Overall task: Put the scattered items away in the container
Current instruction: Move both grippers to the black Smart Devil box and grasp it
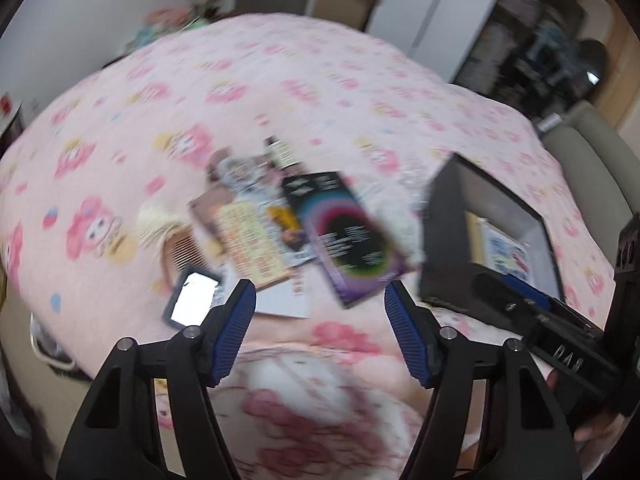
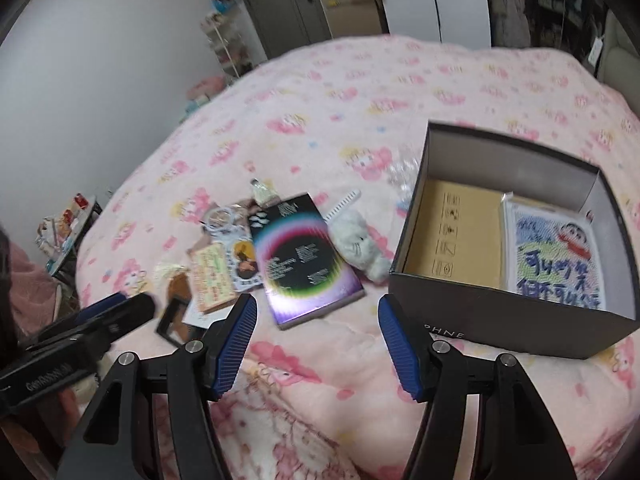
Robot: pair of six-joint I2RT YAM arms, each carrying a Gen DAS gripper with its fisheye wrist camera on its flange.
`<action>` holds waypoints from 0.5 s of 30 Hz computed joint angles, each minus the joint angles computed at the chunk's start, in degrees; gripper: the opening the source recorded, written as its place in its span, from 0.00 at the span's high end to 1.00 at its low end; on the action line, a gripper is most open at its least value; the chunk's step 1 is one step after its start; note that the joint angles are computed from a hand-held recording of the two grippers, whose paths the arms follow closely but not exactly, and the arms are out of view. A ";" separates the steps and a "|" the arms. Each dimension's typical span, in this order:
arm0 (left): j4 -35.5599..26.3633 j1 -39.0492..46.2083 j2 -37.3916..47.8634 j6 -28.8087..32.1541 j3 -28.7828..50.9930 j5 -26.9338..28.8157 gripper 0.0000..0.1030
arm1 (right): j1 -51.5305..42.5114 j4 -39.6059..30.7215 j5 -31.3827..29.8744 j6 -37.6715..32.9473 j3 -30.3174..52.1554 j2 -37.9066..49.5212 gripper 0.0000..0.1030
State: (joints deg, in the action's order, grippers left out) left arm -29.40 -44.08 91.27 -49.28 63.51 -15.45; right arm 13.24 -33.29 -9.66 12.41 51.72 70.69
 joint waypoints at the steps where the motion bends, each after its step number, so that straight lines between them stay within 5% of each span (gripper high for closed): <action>1: 0.66 1.34 0.04 -0.15 -1.21 0.66 0.35 | 0.00 0.69 -0.23 0.06 0.20 1.87 0.42; 8: 9.80 10.31 6.07 0.59 -3.51 14.08 0.42 | 3.52 5.11 -0.14 -1.44 3.58 15.22 0.42; 15: 11.88 11.79 23.10 -0.58 9.64 26.73 0.42 | 5.03 6.65 1.21 0.96 6.23 26.82 0.42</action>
State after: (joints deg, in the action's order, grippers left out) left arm -17.52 -32.29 114.37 -49.86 73.14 11.28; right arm 18.27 -26.64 -8.45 13.36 57.94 97.51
